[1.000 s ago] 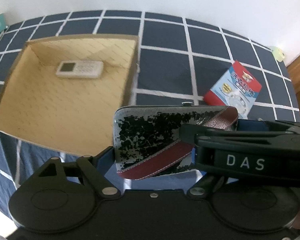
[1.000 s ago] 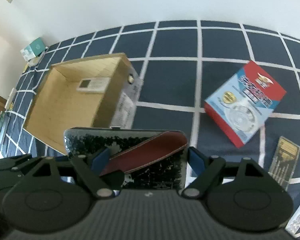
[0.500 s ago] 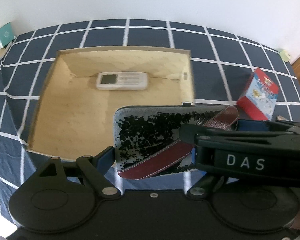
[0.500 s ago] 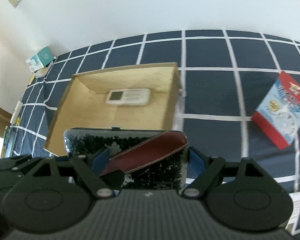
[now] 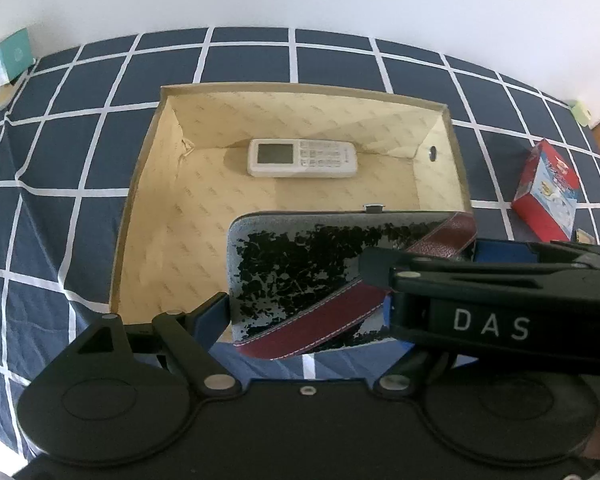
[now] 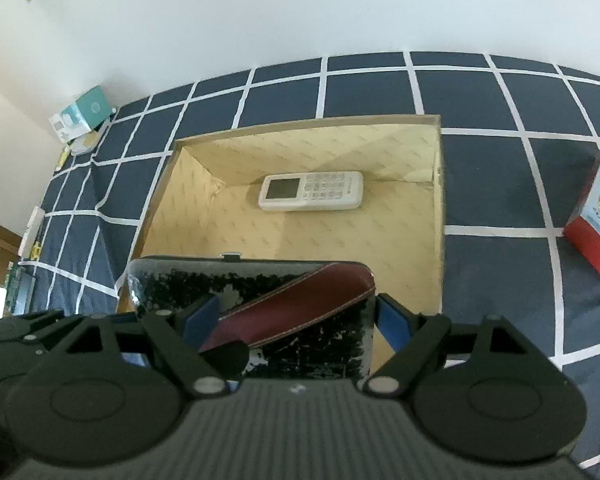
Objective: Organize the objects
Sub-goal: 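Lift the black case with the right gripper and carry it over the box, then lower the black case into the box beside the phone, open right gripper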
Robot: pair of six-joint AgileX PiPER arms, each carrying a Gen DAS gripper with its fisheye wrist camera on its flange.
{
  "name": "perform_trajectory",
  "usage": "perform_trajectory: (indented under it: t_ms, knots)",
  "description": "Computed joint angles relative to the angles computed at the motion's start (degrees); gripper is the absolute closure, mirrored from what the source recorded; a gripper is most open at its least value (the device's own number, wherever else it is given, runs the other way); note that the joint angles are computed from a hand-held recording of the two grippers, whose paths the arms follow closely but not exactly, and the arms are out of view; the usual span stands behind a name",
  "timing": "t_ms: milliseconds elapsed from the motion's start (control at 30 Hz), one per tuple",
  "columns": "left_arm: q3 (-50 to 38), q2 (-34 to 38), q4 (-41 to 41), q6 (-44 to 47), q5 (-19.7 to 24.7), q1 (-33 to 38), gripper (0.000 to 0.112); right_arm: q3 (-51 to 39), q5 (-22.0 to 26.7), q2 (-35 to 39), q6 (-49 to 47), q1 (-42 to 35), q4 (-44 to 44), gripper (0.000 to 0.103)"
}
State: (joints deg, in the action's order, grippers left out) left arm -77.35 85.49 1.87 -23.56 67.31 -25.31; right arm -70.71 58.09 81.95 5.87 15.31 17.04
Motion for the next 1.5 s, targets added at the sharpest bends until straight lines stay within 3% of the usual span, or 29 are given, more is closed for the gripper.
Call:
perform_trajectory:
  t_ms: [233,800,1100,1500]
  knots:
    - [-0.8,4.0,-3.8,6.7,-2.0,5.8,0.031,-4.7,-0.8,6.7,3.6,3.0,-2.1,0.019]
    - [-9.6,23.0,-11.7,19.0,-4.0,12.9,0.031,-15.2,-0.2,25.7,4.0,1.0,-1.7,0.019]
    - [-13.8,29.9,-13.9,20.7,-3.6,14.3,0.031,-20.7,1.7,33.1,4.4,0.3,-2.0,0.019]
    - [-17.7,34.7,-15.5,21.7,-2.6,15.4,0.030,-24.0,2.5,37.6,4.2,-0.6,-1.4,0.019]
